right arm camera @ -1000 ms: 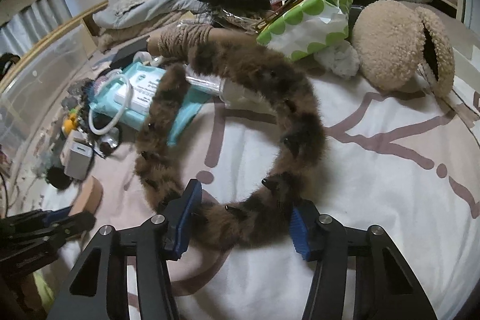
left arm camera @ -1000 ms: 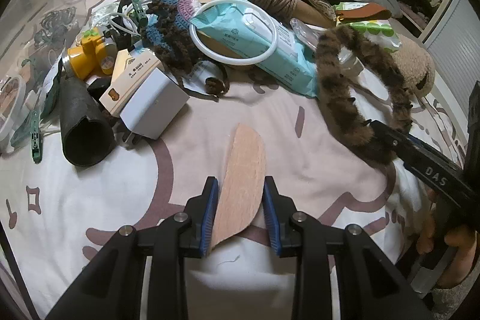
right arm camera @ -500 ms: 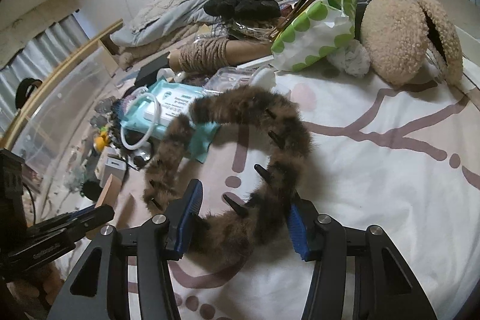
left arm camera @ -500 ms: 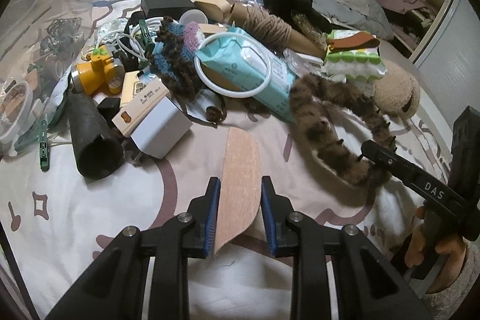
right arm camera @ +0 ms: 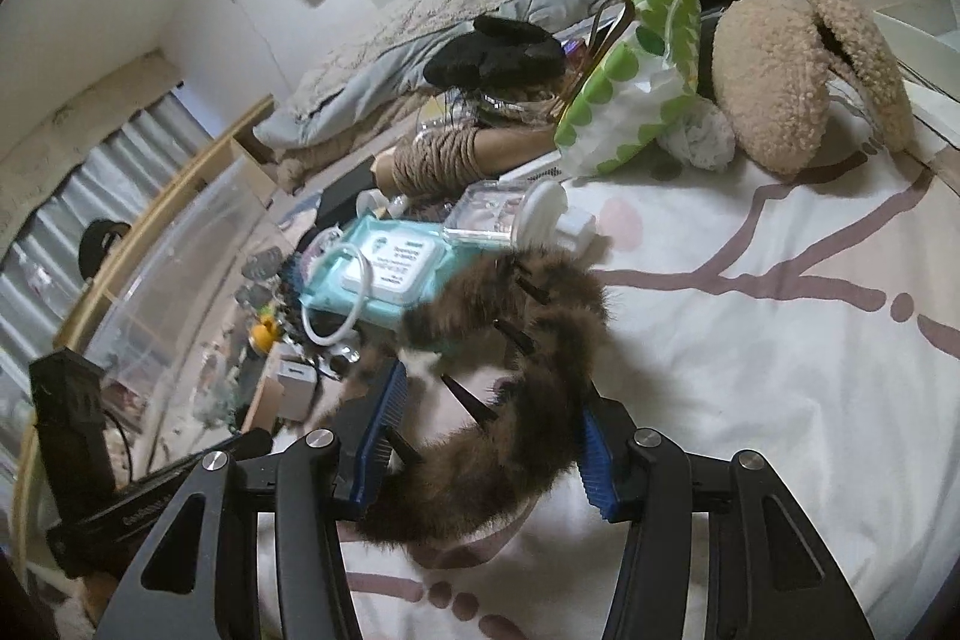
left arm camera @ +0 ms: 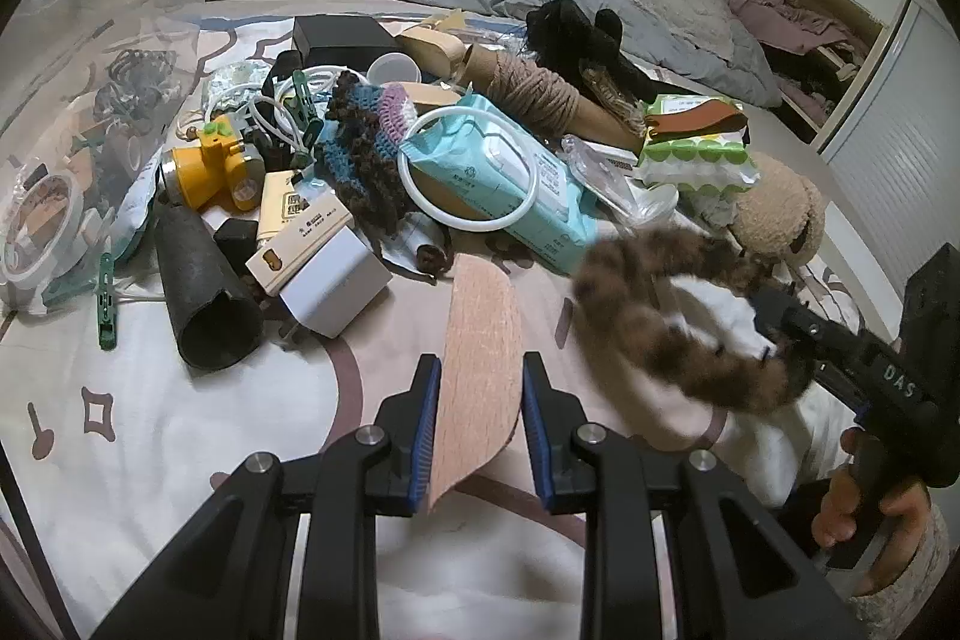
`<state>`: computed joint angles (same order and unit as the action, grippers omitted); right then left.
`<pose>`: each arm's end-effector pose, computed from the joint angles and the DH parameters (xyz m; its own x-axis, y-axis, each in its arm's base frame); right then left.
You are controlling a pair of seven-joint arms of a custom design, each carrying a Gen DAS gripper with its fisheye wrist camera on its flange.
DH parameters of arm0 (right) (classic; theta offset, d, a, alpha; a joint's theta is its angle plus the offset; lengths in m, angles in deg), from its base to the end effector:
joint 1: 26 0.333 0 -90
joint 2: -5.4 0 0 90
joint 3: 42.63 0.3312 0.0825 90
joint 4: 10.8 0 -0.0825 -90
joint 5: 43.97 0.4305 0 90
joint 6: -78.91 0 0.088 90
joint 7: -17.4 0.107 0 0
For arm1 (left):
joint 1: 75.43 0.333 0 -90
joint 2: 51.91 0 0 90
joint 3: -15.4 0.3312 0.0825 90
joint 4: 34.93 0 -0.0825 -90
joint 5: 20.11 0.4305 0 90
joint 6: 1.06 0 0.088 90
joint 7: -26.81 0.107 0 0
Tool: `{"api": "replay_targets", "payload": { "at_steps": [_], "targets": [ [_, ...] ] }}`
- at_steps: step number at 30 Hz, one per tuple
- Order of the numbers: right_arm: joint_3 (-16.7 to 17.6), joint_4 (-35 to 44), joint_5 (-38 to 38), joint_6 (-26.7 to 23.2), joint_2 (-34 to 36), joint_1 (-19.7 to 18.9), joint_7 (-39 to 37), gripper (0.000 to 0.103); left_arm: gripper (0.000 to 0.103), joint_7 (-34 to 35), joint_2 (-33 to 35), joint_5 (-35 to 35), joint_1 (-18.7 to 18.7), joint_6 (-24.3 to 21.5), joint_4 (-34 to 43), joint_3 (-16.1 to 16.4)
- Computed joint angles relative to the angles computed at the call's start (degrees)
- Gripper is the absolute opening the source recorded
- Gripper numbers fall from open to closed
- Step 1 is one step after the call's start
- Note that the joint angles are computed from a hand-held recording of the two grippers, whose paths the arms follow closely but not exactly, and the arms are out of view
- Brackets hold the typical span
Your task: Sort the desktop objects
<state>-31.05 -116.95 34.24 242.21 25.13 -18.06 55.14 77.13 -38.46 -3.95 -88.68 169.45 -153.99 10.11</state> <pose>0.6767 0.1732 0.3663 0.1994 -0.8101 -0.5513 -0.7735 0.2153 -0.5961 0.6240 -0.2269 0.3747 0.0369 -0.9709 0.2367 -0.8004 -0.1705 -0.5746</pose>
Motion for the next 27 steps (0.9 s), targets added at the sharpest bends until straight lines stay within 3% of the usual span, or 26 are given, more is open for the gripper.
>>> {"api": "replay_targets", "payload": {
  "at_steps": [7, 8, 14, 16, 20, 23, 27],
  "targets": [
    [-0.45, -0.9, 4.81, -0.41, -2.02, 0.04, -3.86, 0.05, 0.026, -0.65, -0.58, 1.32, -0.6, 0.39, -0.11, 0.35],
    [-0.61, -1.04, 5.3, -0.81, -2.33, 0.13, -4.3, 0.041, 0.026, -0.69, -0.71, 1.43, -0.61, 0.45, -0.18, 0.35],
    [-1.71, -1.56, 2.55, 0.0, -2.69, 1.7, -2.5, 0.04, 0.026, -1.64, -1.18, 2.39, -0.89, 0.77, -0.5, 0.63],
    [-2.72, -1.82, -4.36, -1.09, -2.4, 2.47, 3.39, 0.04, 0.026, -1.49, -1.29, 2.29, -0.66, 0.9, -0.65, 0.39],
    [-5.62, -4.31, -20.68, 1.76, -2.54, 5.15, 20.47, 0.048, 0.026, -0.78, -1.35, 1.68, -0.16, 0.77, -0.75, -0.2],
    [-5.74, -6.21, -25.74, 0.41, -3.47, 4.36, 26.34, 0.067, 0.026, 0.66, -1.31, 0.41, 0.4, 0.61, -0.74, -0.97],
    [-5.88, -8.65, -34.17, -0.97, -5.08, 3.81, 32.66, 0.067, 0.026, 2.24, -1.2, -0.96, 0.61, 0.63, -0.75, -1.51]
  ]
}}
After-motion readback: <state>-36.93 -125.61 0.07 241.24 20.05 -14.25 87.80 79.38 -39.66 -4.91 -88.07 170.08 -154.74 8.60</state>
